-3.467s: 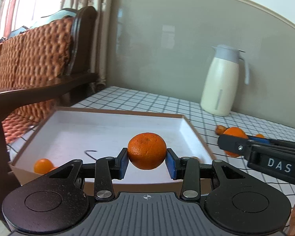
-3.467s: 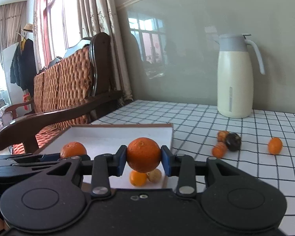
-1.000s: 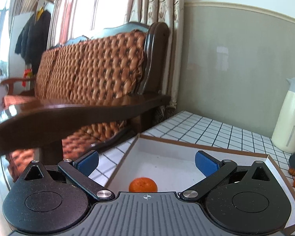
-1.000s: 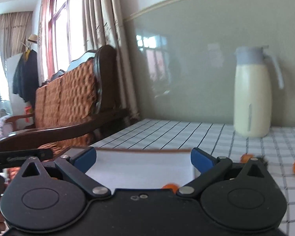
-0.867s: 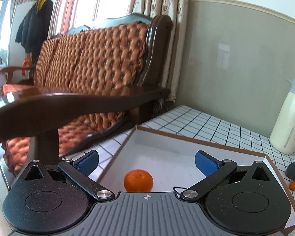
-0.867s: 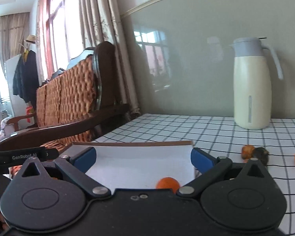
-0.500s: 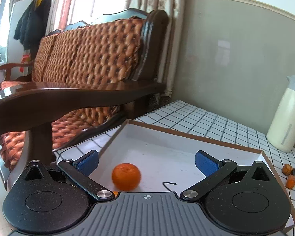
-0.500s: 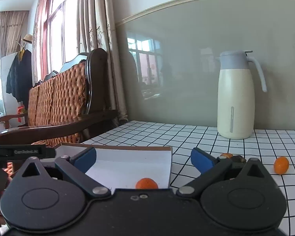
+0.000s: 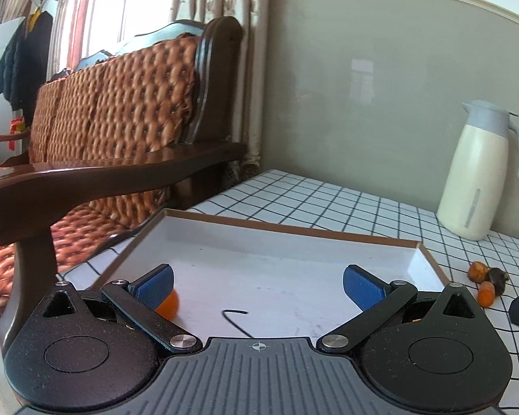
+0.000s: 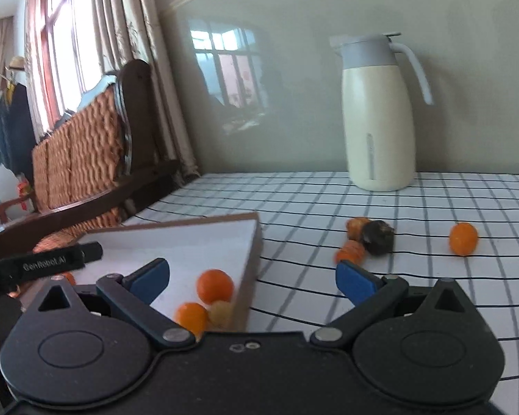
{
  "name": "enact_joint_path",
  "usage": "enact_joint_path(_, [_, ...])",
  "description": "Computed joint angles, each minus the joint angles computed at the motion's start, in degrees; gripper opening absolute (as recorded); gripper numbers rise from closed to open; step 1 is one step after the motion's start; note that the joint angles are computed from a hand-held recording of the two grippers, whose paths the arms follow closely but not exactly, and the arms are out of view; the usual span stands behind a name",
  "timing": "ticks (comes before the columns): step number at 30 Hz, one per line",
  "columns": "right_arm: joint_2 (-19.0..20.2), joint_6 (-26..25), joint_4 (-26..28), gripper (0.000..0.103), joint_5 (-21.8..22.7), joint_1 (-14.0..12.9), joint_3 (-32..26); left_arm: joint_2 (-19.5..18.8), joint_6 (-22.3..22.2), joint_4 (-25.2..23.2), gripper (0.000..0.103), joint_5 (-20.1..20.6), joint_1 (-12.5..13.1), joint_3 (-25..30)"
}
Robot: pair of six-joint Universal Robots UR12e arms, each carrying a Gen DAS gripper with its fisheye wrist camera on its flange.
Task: Organize fruits
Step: 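Withdraw both open tools from the box toward the remaining fruits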
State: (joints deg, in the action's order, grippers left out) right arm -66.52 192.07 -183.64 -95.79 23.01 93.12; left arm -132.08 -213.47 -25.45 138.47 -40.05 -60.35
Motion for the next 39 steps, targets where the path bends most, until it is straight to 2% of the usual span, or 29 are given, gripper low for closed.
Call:
enact_joint_path(9, [-1.4, -4.3, 1.1, 0.097, -7.6, 0.6, 1.6, -2.4, 3.1, 1.1, 0.103, -1.4, -0.8, 3.9])
enact_joint_path(19, [-3.3, -6.3, 0.2, 0.097, -12.9, 0.4, 4.4, -4.8, 6.5, 2.3, 0.103, -3.2, -1.8, 7.8])
enact_joint_path(30, [-5.7, -5.8, 1.6, 0.097, -14.7, -0.4, 7.1, -8.6, 10.6, 3.4, 0.103, -7.2, -3.1, 14.2])
enact_joint_path(35, [-7.3, -3.6, -0.4, 0.097, -12.4, -1.6, 9.2, -10.0, 12.4, 3.1, 0.103, -8.5, -3.6, 16.8])
enact_joint_path(39, [-8.8, 0.5, 1.9, 0.097, -8.8, -3.3, 10.4, -10.7, 13.5, 3.2, 0.103, -10.4, -3.9, 18.0])
